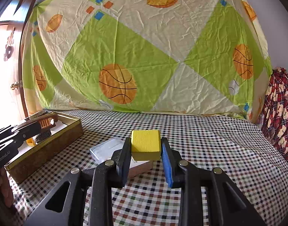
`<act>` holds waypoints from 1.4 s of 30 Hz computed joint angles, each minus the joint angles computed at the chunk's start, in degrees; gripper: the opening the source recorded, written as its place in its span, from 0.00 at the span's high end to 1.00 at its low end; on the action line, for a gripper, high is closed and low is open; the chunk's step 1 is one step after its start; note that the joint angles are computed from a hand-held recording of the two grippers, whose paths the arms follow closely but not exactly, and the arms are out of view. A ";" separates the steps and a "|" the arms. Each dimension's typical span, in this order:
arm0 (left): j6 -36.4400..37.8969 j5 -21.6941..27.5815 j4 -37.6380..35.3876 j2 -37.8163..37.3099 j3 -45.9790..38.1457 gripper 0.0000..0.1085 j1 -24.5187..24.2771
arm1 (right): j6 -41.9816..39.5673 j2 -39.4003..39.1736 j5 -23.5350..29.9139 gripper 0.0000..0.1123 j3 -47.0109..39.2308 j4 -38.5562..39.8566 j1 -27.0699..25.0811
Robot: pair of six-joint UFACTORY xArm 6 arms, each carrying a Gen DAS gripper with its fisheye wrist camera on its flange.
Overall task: Organize rigid objects
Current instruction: 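Carry the brown bar and yellow cube over the gold tin with both grippers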
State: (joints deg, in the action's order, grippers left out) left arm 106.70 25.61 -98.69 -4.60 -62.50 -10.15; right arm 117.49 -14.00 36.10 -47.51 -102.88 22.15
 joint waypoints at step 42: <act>-4.06 7.24 -0.09 -2.73 3.06 0.87 8.49 | -3.97 12.78 -1.27 0.71 -13.47 -1.02 7.63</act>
